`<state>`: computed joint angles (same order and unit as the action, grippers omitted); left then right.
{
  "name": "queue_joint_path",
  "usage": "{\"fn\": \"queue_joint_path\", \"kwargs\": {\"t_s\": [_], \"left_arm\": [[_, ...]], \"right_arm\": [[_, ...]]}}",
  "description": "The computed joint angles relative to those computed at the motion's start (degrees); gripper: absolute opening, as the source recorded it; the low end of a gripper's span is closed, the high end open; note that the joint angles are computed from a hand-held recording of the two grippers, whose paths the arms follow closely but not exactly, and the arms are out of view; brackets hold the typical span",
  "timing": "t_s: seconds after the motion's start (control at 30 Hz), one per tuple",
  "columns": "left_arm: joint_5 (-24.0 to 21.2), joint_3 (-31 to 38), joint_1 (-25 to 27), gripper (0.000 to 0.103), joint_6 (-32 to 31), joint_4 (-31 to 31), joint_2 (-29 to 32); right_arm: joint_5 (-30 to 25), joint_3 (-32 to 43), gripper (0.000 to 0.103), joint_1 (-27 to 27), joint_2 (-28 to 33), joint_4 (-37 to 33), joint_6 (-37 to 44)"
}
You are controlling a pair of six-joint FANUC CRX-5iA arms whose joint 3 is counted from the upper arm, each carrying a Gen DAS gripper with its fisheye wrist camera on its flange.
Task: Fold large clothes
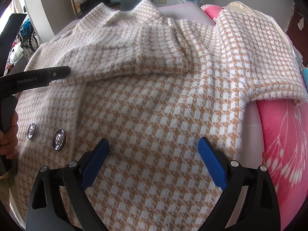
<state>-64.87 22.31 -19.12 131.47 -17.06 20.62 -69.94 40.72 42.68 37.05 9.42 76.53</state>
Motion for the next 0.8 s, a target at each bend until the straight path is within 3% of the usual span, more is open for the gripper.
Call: {"fn": "queue_joint_path", "kwargs": {"t_s": [0.53, 0.8], "left_arm": [[0.0, 0.0, 0.0, 0.094, 0.0, 0.0, 0.0], [0.2, -0.1, 0.0, 0.094, -0.1, 0.0, -0.1]], "right_arm": [[-0.9, 1.1, 0.091, -0.2, 0.4, -0.8, 0.5], [0.1, 4.0, 0.091, -4.9, -2.3, -6.3, 0.4]]}}
